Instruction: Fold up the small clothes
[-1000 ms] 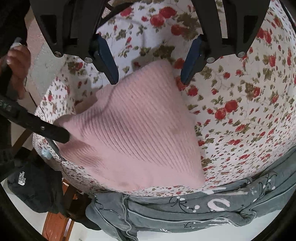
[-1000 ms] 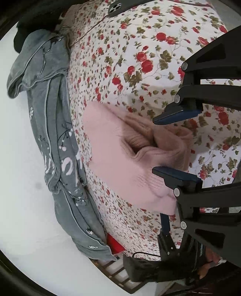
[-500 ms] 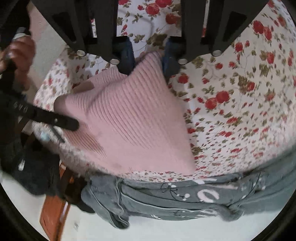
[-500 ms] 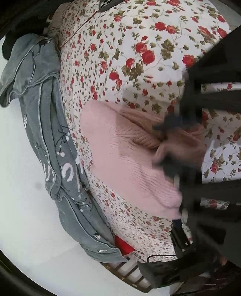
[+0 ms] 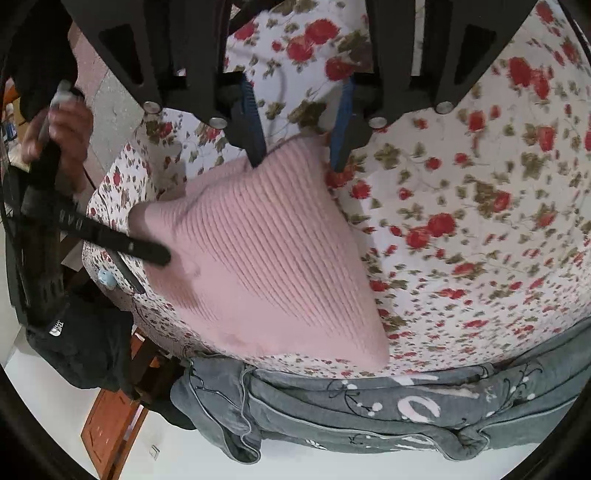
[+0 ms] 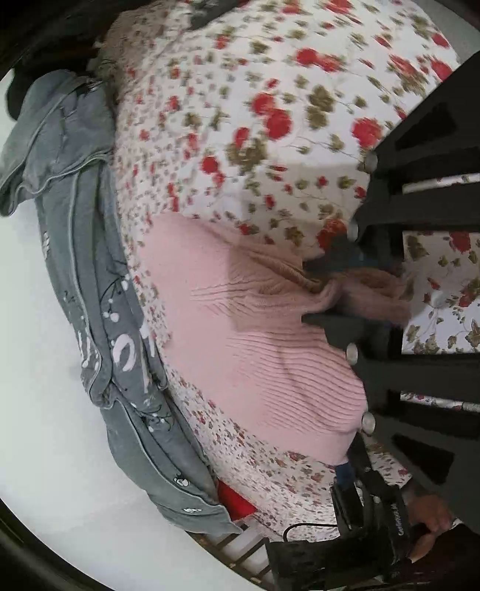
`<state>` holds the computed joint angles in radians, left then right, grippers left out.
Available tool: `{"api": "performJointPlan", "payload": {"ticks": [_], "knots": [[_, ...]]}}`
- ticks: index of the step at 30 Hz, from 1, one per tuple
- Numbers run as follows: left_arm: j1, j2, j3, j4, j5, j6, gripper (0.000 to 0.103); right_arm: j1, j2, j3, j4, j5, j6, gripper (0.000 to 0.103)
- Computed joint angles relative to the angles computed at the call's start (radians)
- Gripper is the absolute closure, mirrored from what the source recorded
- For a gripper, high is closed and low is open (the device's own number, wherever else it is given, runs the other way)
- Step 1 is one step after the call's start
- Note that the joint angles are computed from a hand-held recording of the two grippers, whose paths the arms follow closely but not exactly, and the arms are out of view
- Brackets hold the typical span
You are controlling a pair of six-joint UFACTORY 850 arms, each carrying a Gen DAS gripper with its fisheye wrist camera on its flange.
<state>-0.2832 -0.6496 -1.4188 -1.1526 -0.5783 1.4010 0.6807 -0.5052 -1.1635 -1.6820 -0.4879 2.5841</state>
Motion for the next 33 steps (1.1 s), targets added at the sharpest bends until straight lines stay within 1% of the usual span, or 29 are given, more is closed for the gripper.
{"api": "performJointPlan", "payload": {"ticks": [2,3,5,7,12,13,16,17,18,21,22,23,25,26,30,33], "knots": [[0.017,0.014,0.011,-0.034,-0.007,0.035,0.05,-0.001,0.006,-0.008,0.007,-0.026,-0.035,0.066],[0.023,0.019,0.013,-0.045,-0.005,0.043,0.048,-0.006,0.008,-0.013,0.005,-0.029,-0.043,0.066],[0.032,0.022,0.002,-0.05,0.004,0.032,0.048,-0.022,0.005,-0.03,-0.002,-0.022,-0.044,0.06],[0.039,0.008,-0.032,-0.04,-0.002,-0.013,0.047,-0.045,-0.009,-0.055,-0.005,-0.002,-0.036,0.056],[0.031,-0.069,-0.181,0.016,-0.043,-0.174,0.046,-0.091,-0.061,-0.108,0.092,0.068,-0.069,0.055],[0.026,-0.086,-0.212,0.027,-0.052,-0.19,0.046,-0.095,-0.062,-0.096,0.058,0.076,-0.025,0.054],[0.003,-0.151,-0.316,0.105,-0.083,-0.276,0.044,-0.1,-0.05,-0.051,-0.054,0.086,0.119,0.047],[-0.003,-0.169,-0.344,0.129,-0.092,-0.303,0.044,-0.104,-0.046,-0.039,-0.09,0.095,0.162,0.047],[-0.012,-0.197,-0.387,0.17,-0.102,-0.348,0.044,-0.106,-0.044,-0.035,-0.105,0.102,0.173,0.046],[-0.028,-0.272,-0.496,0.266,-0.14,-0.473,0.044,-0.11,-0.054,-0.055,-0.042,0.102,0.091,0.04],[-0.028,-0.295,-0.526,0.272,-0.16,-0.495,0.042,-0.114,-0.061,-0.066,-0.025,0.108,0.068,0.038],[-0.025,-0.312,-0.55,0.273,-0.18,-0.511,0.038,-0.12,-0.068,-0.074,-0.026,0.119,0.064,0.035],[-0.024,-0.357,-0.613,0.305,-0.216,-0.56,0.031,-0.134,-0.079,-0.084,-0.071,0.145,0.1,0.033],[-0.023,-0.376,-0.639,0.308,-0.235,-0.57,0.03,-0.139,-0.081,-0.085,-0.093,0.153,0.121,0.032],[-0.011,-0.463,-0.76,0.291,-0.33,-0.626,0.029,-0.163,-0.092,-0.095,-0.188,0.193,0.2,0.03],[-0.013,-0.493,-0.798,0.264,-0.347,-0.636,0.035,-0.182,-0.102,-0.105,-0.289,0.23,0.286,0.028]]}}
